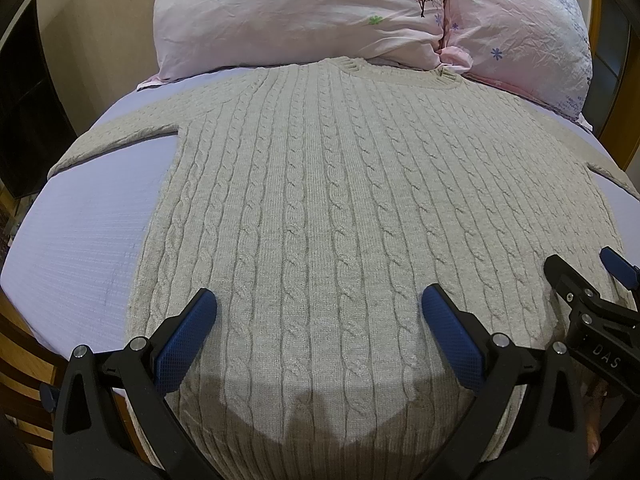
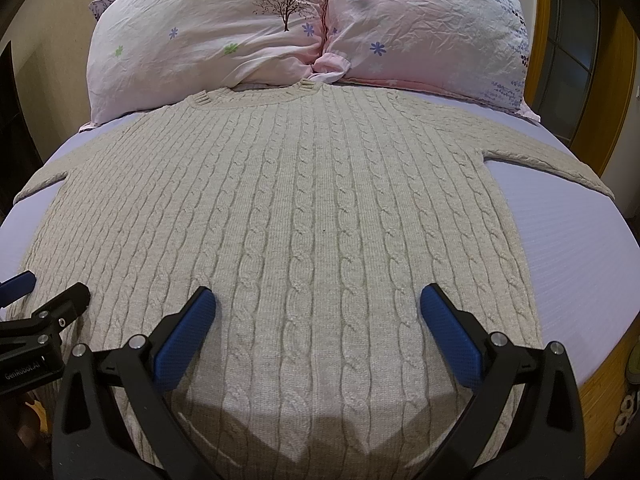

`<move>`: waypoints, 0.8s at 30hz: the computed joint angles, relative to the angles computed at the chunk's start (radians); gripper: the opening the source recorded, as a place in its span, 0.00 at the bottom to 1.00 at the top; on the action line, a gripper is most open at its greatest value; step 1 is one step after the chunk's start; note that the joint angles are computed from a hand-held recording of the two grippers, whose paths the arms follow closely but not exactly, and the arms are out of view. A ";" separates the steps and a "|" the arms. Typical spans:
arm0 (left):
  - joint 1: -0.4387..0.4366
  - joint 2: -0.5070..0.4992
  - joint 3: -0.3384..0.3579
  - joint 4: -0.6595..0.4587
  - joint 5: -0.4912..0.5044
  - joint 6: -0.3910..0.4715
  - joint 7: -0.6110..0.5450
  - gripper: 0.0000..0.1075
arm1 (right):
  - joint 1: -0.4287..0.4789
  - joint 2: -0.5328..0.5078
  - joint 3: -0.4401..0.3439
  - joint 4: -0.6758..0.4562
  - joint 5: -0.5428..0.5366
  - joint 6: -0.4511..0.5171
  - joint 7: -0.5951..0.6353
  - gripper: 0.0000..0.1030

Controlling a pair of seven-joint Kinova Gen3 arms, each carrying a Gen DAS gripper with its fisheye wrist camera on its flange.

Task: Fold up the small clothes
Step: 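Grasp a sweater sleeve with the right gripper and fold it across the body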

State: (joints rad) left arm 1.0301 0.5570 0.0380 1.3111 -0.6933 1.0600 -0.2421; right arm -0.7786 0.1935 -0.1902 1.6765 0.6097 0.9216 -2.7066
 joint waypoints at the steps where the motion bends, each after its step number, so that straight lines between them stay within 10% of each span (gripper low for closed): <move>1: -0.001 0.000 0.000 0.000 -0.001 -0.001 -0.001 0.94 | 0.019 0.000 -0.017 -0.004 -0.004 0.004 0.012 0.98; 7: -0.008 -0.011 0.029 0.049 -0.082 -0.035 0.045 0.94 | 0.287 -0.049 -0.184 0.043 -0.129 -0.144 0.243 0.98; 14: -0.004 -0.078 0.029 0.203 -0.277 -0.159 0.178 0.94 | 0.603 -0.201 -0.058 0.050 -0.203 -0.246 0.242 0.96; 17: 0.117 -0.095 -0.110 0.256 -0.399 -0.167 0.273 0.94 | 0.738 -0.091 0.019 -0.070 -0.315 -0.172 0.240 0.58; 19: 0.161 -0.110 -0.174 0.286 -0.468 -0.172 0.328 0.94 | 0.825 -0.004 0.047 -0.154 -0.397 -0.127 0.275 0.51; 24: 0.004 -0.210 -0.072 0.402 -0.623 -0.303 0.473 0.94 | 1.028 0.138 0.003 -0.254 -0.588 -0.105 0.272 0.33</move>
